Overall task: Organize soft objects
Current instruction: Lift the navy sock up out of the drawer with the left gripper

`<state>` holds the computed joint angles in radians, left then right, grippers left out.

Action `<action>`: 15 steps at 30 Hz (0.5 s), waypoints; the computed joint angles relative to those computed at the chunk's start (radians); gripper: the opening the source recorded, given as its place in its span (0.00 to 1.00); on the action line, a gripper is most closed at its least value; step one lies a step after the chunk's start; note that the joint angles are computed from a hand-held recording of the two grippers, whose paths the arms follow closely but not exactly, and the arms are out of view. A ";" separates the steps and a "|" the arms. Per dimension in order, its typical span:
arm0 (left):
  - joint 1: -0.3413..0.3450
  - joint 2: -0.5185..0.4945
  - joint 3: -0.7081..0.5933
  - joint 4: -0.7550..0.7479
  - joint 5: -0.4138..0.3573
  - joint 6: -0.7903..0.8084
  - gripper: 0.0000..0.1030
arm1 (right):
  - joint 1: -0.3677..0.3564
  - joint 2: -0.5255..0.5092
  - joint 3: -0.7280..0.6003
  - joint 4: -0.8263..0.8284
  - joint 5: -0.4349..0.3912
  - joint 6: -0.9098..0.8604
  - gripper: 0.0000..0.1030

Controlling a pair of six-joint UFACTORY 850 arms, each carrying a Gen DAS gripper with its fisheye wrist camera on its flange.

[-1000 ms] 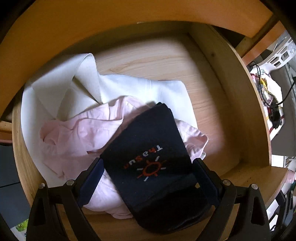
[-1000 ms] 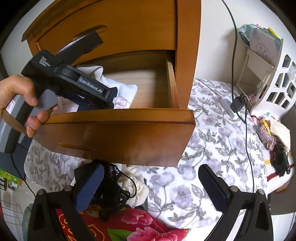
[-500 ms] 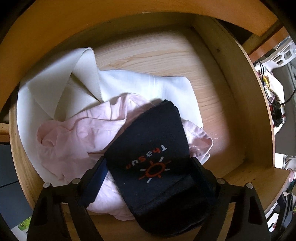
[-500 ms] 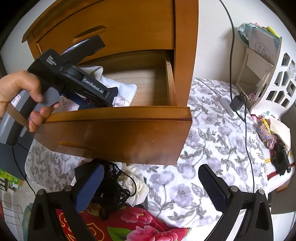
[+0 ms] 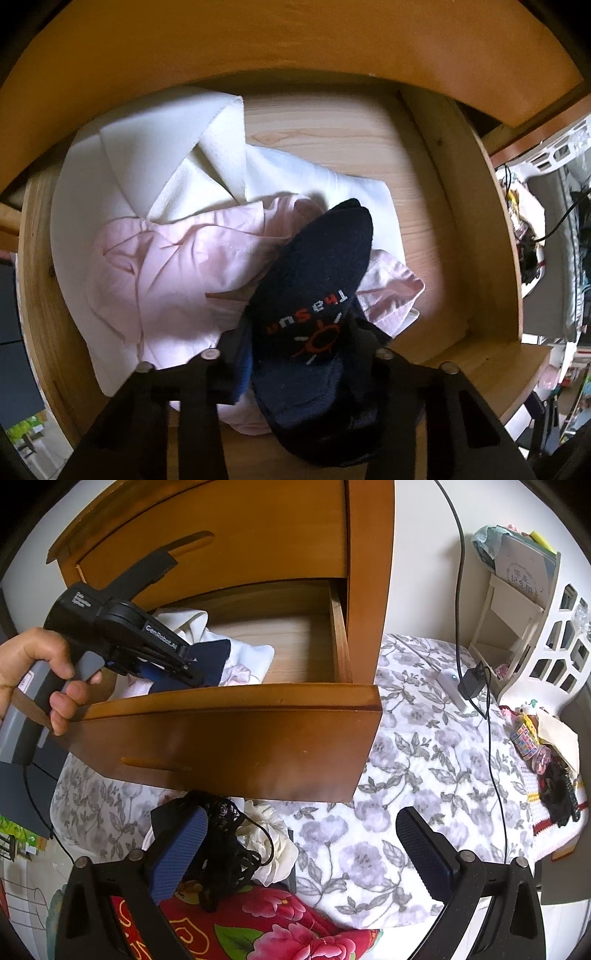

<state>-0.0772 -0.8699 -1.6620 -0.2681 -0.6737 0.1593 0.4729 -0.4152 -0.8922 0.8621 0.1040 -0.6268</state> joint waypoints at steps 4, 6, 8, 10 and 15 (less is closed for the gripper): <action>0.018 0.032 0.049 -0.073 0.034 0.048 0.28 | 0.002 0.005 0.004 0.069 0.000 -0.065 1.00; 0.026 0.055 0.079 -0.100 0.064 0.069 0.25 | 0.003 0.008 0.006 0.089 0.003 -0.084 1.00; 0.032 0.085 0.114 -0.122 0.099 0.093 0.25 | 0.004 0.010 0.008 0.108 0.005 -0.102 1.00; 0.045 0.110 0.143 -0.156 0.131 0.129 0.25 | 0.005 0.010 0.007 0.143 0.005 -0.135 1.00; 0.072 0.205 0.231 -0.289 0.190 0.224 0.24 | 0.012 0.015 0.010 0.176 0.009 -0.170 1.00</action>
<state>-0.0050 -0.6644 -1.4306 -0.5576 -0.4838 0.3829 0.4850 -0.3998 -0.8817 1.0384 0.1128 -0.7969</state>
